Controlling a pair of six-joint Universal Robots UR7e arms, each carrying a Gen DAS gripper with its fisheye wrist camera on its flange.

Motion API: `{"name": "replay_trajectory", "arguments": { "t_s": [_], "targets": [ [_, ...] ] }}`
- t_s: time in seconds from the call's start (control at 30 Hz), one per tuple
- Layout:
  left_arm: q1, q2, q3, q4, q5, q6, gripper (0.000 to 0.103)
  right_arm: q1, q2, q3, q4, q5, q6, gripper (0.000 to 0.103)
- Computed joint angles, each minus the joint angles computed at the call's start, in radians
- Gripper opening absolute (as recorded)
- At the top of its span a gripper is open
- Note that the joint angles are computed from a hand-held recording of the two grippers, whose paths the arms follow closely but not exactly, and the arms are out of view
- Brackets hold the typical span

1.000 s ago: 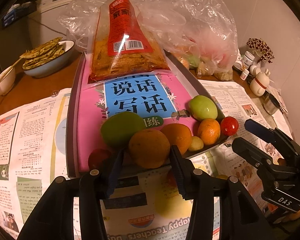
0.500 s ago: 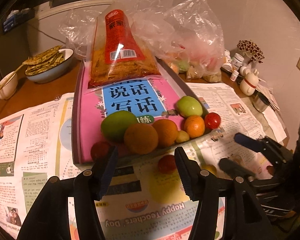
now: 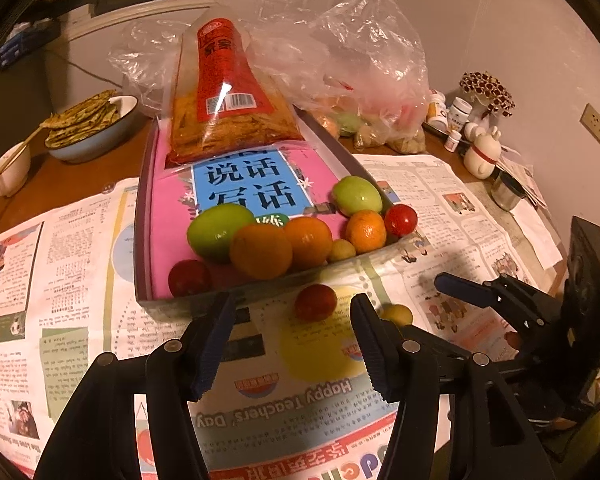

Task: Organize fruits
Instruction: 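Reach the right tool to the small green fruit while the left tool reaches the cherry tomato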

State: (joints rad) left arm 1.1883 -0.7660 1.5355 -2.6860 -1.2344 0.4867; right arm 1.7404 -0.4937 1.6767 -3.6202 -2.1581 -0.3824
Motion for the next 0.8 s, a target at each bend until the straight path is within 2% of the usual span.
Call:
{"name": "replay_trajectory", "arguments": {
  "t_s": [0.5,0.7,0.8],
  "targets": [
    [-0.001,0.027,-0.003,0.047,0.012,-0.014,0.062,-0.007,0.015,-0.012,0.032,-0.004,0.005,0.064],
    [0.001,0.056,-0.027,0.066,0.023,-0.026,0.062,-0.01,0.028,-0.027,0.048,-0.003,0.0,0.05],
    [0.001,0.069,-0.041,0.071,0.024,-0.031,0.062,-0.012,0.034,-0.035,0.055,-0.002,-0.003,0.047]
  ]
}}
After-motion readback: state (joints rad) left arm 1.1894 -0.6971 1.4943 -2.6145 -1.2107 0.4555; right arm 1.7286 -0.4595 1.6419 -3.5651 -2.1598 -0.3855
